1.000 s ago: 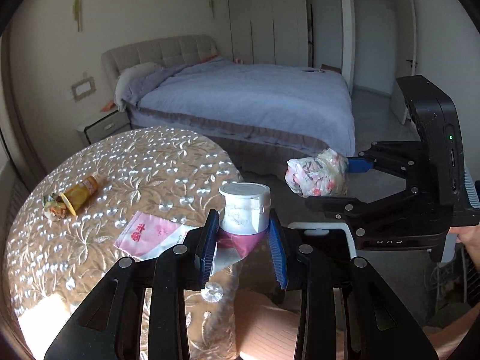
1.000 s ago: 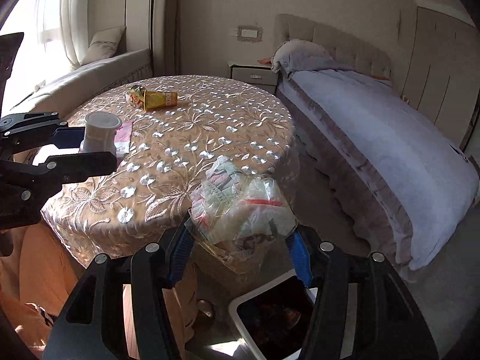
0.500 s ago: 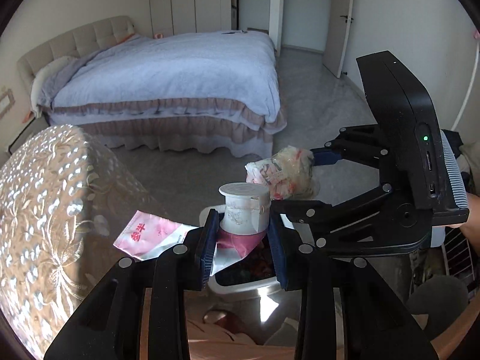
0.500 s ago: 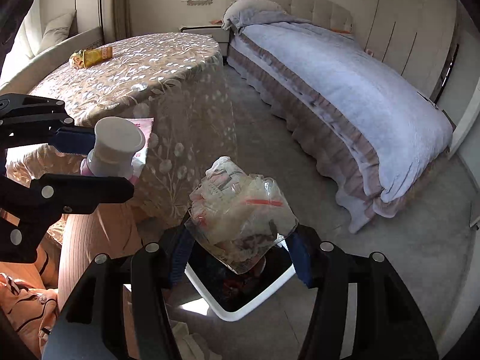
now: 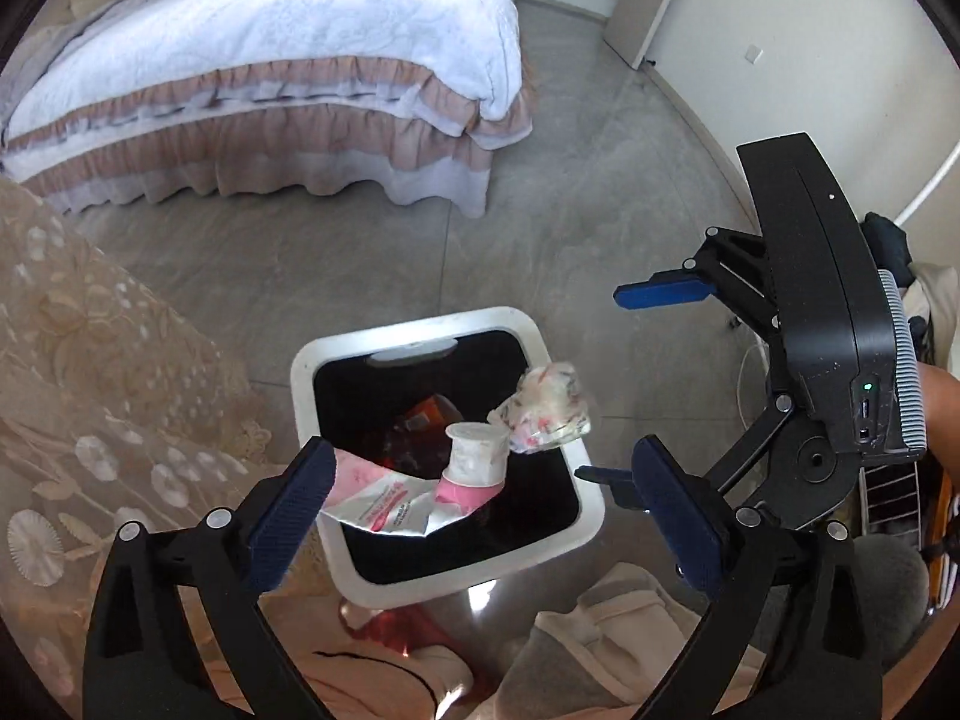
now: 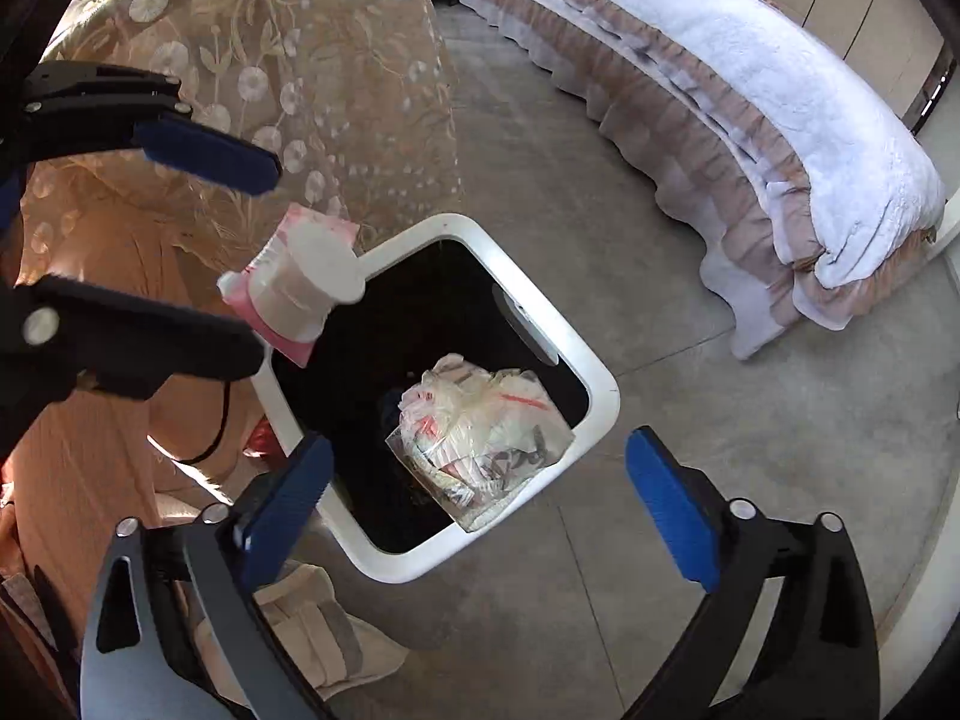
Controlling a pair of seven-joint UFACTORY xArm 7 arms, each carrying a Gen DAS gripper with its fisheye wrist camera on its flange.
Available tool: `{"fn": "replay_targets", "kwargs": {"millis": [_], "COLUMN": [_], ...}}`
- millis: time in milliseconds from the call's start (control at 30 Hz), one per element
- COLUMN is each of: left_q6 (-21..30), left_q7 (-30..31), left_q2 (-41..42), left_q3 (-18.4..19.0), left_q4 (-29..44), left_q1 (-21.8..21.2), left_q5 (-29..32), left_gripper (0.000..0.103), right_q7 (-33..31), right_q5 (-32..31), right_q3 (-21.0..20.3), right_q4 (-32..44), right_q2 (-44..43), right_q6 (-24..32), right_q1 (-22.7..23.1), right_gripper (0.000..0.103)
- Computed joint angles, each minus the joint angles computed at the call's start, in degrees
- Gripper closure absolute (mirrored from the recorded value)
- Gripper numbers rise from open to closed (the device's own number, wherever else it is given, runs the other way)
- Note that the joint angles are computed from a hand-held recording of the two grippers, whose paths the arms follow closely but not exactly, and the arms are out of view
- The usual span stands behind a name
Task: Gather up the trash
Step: 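Open both tools to drop the items into the bin, then move both tools back over the table toward the yellow can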
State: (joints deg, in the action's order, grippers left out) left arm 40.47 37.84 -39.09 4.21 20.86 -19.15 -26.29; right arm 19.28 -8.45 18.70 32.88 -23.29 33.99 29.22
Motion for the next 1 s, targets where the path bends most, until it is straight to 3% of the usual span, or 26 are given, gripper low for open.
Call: {"fn": "replay_targets", "kwargs": {"millis": [200, 433, 633, 1000], "left_q6": [-1.68, -1.29, 0.16, 8.42], "left_q7": [0.36, -0.66, -2.71, -7.77], "left_q2": [5.07, 2.5, -5.45, -26.3], "left_q3": [-0.54, -1.15, -1.07, 0.76], "left_q4": [1.42, 1.04, -0.68, -1.71], "left_q1": [-0.2, 1.08, 2.78, 8.75], "left_q5": [0.06, 1.39, 4.03, 10.53], "left_gripper": [0.006, 0.006, 0.006, 0.005], "right_q7": [-1.77, -1.96, -0.87, -1.47], "right_q5": [3.18, 3.29, 1.7, 0.51], "right_q3": [-1.62, -1.69, 0.06, 1.98], "right_q4": [-1.85, -2.01, -1.14, 3.86], "right_q2": [0.33, 0.52, -1.78, -5.63], "right_q6": [-1.05, -4.23, -4.16, -5.57], "right_q1": [0.9, 0.42, 0.47, 2.28], "right_gripper": [0.004, 0.004, 0.004, 0.004]}}
